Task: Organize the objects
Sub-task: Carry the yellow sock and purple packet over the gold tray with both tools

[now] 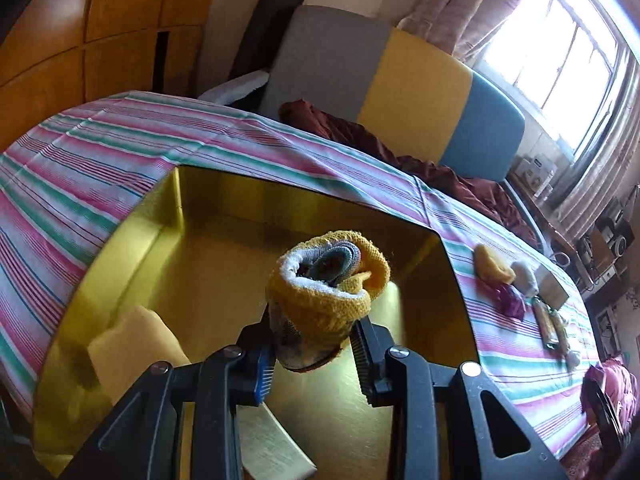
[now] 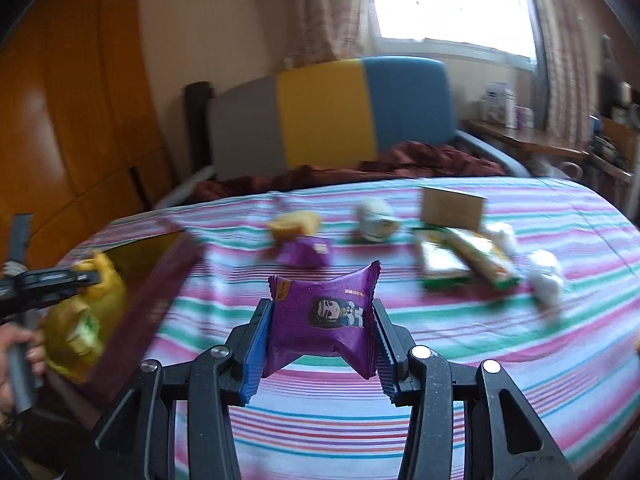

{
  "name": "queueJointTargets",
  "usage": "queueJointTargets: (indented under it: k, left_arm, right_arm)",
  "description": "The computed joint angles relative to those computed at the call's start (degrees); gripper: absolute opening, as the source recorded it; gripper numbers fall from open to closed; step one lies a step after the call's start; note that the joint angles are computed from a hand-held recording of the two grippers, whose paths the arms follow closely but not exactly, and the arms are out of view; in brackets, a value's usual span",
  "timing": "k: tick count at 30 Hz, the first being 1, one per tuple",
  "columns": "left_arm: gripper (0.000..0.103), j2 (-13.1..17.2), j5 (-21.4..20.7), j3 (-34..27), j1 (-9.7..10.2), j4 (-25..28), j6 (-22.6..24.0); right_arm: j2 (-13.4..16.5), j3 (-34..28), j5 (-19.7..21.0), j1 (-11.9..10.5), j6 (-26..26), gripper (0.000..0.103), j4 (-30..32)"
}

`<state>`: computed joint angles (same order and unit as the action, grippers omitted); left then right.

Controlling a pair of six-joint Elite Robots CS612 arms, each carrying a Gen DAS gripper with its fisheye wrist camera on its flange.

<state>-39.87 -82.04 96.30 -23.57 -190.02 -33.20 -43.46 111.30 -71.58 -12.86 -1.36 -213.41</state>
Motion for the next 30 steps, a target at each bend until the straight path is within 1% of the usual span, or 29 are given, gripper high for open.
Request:
queueJointTargets:
  k: [4,7,9,11,13,15,18,19,20,23,28,30]
  left_arm:
    - [0.033,0.2,0.1,-0.5,1.25,0.9,0.2]
    - [0.033,0.4,-0.7,-0.3,2.22,0.5,-0.7]
    - [0.033,0.5,-2.2,-0.4,2.84,1.0,-1.0]
    - [0.034,0.6,-2.5,-0.6,3.01,1.2,-1.1]
    - [0.034,0.7,-3.1,-0.9,3.13,2.3,-1.0]
    - [0.034,0.7,-3.7,-1.2,3.21,3.5,-0.7]
    - [0.034,0.5,-1.6,-1.6,3.00,6.4,0.1]
    - [0.035,0.5,-1.6,-1.6,3.11,6.4,-0.3]
    - [0.038,0.5,-1.3,-1.5,3.16,6.4,-0.8]
    - [0.046,0.1,0.7,-1.6,3.13,9.1,-2.5]
    - [0.048,-0.4,-0.6,-1.3,3.76,9.6,-4.8]
    - [0.048,-0.9,0.6,-1.1,3.61,10.4,-4.6]
  right_arm:
    - [-0.8,0.4,4.2,1.4,-1.7,0.047,0.6]
    - [-1.3,0.7,6.5,2.6,-3.6,0.047,1.3]
    - [-1.6,0.8,8.4,3.3,-4.2,0.047,2.2]
    - [-1.7,0.6,10.4,4.0,-4.1,0.047,3.1]
    - [-1.6,0.3,11.5,4.7,-4.3,0.047,3.8]
    - [-1.5,0.2,12.2,5.5,-5.1,0.047,4.4]
    - [-1.7,0.2,13.7,6.4,-6.5,0.047,5.5]
    - [-1.7,0.2,13.8,6.7,-6.9,0.047,5.6]
    - [-1.8,0.2,14.0,7.0,-7.4,0.047,5.8]
    - [-1.8,0.2,14.4,7.6,-8.5,0.047,6.0]
    - [-1.9,0.1,14.7,8.1,-9.9,0.047,7.2]
    - [-1.8,-0.1,14.5,8.3,-10.2,0.047,7.8]
